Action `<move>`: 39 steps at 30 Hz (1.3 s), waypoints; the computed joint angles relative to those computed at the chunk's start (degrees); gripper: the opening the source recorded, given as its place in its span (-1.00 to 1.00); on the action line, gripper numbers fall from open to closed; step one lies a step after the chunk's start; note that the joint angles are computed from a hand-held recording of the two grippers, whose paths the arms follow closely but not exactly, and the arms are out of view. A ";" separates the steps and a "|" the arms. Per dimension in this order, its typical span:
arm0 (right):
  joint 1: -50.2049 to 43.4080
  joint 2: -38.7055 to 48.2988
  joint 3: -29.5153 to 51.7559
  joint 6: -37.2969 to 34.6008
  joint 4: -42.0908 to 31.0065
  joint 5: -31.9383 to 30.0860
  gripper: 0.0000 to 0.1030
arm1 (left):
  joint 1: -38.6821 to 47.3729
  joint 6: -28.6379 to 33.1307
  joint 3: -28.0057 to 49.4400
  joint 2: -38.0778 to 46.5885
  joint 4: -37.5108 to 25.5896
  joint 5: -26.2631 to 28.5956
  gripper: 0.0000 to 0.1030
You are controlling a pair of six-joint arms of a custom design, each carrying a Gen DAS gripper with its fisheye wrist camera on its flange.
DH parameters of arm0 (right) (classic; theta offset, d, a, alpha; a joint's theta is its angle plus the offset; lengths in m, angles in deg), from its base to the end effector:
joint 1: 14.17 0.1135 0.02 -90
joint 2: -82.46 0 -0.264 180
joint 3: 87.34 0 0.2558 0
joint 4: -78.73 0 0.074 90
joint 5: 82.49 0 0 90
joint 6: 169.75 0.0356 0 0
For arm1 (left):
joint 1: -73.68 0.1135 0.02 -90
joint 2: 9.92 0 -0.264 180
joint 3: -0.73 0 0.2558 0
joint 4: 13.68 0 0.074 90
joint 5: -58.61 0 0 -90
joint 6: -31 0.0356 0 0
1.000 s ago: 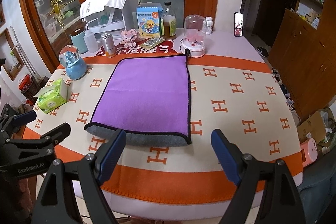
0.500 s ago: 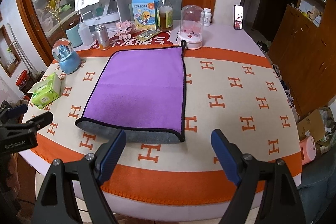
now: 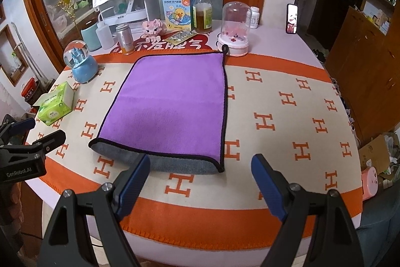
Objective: Fold towel
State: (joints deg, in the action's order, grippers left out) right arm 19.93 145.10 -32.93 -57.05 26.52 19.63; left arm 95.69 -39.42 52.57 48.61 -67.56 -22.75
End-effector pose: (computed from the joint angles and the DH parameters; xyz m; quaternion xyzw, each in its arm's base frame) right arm 0.1744 0.1090 0.2167 -0.0687 0.9594 0.0309 0.2717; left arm 0.1781 0.0662 0.2138 -0.0013 0.9646 0.0218 0.2627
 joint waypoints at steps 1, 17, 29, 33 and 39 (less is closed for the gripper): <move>-0.02 0.18 0.02 -0.07 0.13 -0.07 0.62 | -0.27 0.07 -0.28 -0.16 0.33 -0.09 0.95; -4.31 5.54 -2.86 -4.63 5.99 -3.63 0.59 | -2.23 5.42 -5.65 7.19 9.25 -0.92 0.80; -10.71 15.16 -4.73 -12.06 13.44 -10.62 0.50 | 2.86 9.26 0.78 27.82 12.43 0.61 0.80; -13.52 20.72 -3.66 -16.11 15.17 -15.66 0.50 | 3.71 14.63 -0.04 31.05 17.29 0.53 0.80; -16.71 26.90 -2.13 -21.59 17.78 -19.94 0.49 | 5.09 18.60 4.82 39.04 15.24 4.15 0.80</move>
